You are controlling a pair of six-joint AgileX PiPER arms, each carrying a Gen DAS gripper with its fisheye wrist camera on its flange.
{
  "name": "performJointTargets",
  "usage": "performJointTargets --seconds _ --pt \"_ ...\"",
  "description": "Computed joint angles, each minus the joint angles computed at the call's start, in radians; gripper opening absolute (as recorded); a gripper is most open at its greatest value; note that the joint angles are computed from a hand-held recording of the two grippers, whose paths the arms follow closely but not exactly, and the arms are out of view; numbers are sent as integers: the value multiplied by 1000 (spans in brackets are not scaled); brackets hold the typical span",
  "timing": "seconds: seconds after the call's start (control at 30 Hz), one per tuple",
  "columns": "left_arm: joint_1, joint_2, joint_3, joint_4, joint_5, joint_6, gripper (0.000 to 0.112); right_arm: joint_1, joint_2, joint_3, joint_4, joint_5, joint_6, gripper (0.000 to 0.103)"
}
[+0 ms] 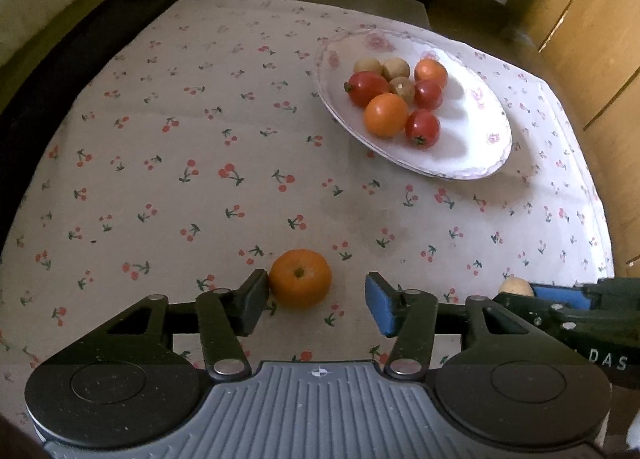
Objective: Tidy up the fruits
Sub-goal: 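Close left tool on the tangerine while right tool holds the brown fruit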
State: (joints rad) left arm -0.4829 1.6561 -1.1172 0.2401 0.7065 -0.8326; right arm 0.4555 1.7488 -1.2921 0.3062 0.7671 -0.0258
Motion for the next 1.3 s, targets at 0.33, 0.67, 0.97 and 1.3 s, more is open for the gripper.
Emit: performJointTargets --seconds 0.33,0.67,0.97,1.3 --pt "-7 36 -35 33 12 -20 61 0 16 -17 5 12 -4 28" --pt "-35 53 -47 118 42 -51 43 1 36 -32 -8 9 7 27" --pt "-42 39 -42 74 25 -13 42 0 33 -27 -21 7 14 28" --pt "-60 38 -82 65 24 0 42 -7 31 -41 -26 -3 30 28"
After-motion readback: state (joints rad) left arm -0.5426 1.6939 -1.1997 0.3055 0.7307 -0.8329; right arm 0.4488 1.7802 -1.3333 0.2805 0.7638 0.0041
